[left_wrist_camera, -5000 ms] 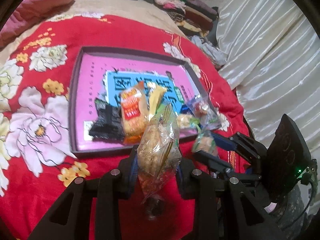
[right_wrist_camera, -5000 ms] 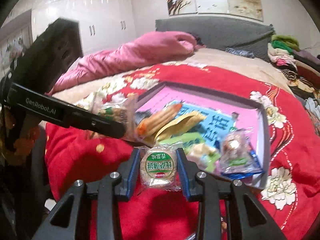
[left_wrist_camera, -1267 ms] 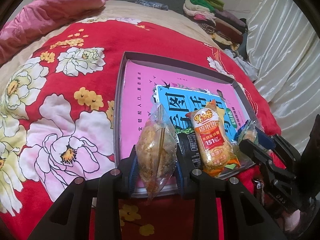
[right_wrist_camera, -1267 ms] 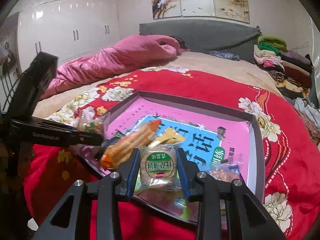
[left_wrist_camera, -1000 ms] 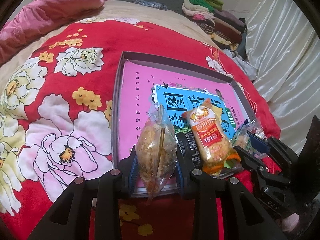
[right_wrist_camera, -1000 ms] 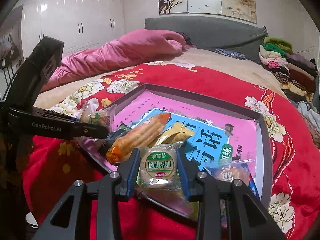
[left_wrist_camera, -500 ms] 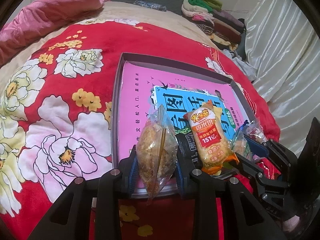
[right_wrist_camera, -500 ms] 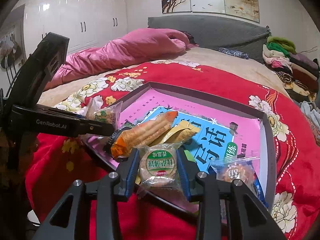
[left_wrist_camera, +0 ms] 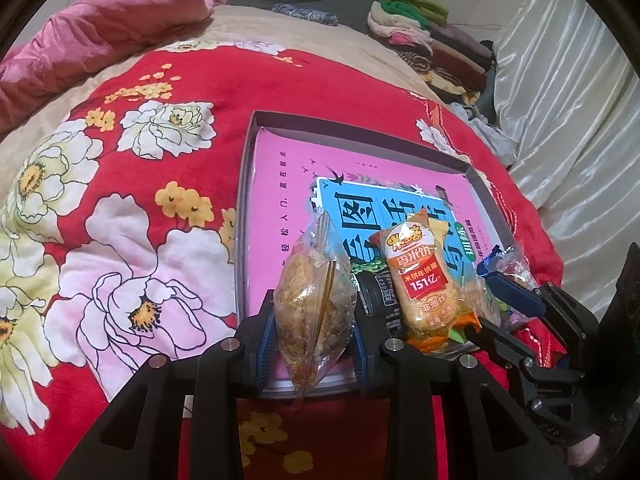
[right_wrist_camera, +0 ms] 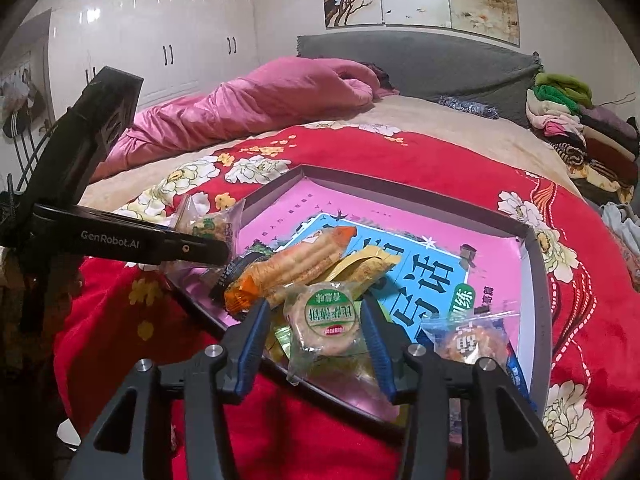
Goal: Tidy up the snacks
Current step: 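Lower the clear bag into the tray with the left tool while the right tool lowers the cake packet, then open both tools and withdraw them from the tray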
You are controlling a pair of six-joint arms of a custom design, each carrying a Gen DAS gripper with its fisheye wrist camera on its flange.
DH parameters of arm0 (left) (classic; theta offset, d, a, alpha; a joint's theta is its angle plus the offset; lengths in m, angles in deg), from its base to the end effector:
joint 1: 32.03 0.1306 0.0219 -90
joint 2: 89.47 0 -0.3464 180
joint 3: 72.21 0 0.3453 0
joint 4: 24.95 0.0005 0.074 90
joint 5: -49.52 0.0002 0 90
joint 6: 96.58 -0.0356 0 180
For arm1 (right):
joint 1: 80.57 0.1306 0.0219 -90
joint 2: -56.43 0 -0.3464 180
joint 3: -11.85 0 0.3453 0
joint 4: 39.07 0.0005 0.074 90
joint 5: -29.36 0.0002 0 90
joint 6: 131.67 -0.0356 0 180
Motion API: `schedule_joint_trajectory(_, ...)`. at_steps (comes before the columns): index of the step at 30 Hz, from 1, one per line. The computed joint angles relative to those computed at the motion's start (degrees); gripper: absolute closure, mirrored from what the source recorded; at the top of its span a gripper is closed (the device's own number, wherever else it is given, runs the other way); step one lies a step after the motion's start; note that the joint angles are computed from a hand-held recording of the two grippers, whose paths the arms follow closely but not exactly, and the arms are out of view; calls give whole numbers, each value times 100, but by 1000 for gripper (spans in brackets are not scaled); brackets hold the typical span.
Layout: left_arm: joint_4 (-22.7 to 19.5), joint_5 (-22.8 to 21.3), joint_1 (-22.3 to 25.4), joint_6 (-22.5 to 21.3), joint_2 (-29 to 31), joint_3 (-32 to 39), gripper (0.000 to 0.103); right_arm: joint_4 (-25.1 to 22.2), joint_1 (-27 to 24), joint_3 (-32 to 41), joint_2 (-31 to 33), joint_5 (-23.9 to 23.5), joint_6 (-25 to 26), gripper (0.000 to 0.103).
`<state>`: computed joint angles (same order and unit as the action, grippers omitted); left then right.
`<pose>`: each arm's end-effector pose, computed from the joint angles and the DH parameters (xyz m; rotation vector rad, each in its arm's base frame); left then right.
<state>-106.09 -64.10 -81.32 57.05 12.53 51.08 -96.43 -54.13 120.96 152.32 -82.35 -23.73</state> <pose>0.3164 -0.3466 0.5025 -0.4521 2.4650 -0.2727 0.4155 0.2207 0.4794 -1.0514 2.0789 0.5168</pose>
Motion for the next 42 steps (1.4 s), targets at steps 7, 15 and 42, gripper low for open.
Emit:
schedule_joint_trajectory(7,-66,-94,-6,3,4,53,67,64,-40,-28,-40,-10,-33,55)
schedule_joint_trajectory(15,-192,-304,-26,109,32,95,63,121,-48,-85,-107,51,-12,53)
schedule_joint_trajectory(42,-274,-600,-103,112,-38,271,40,449,-159,-218,-304,54,-250,43)
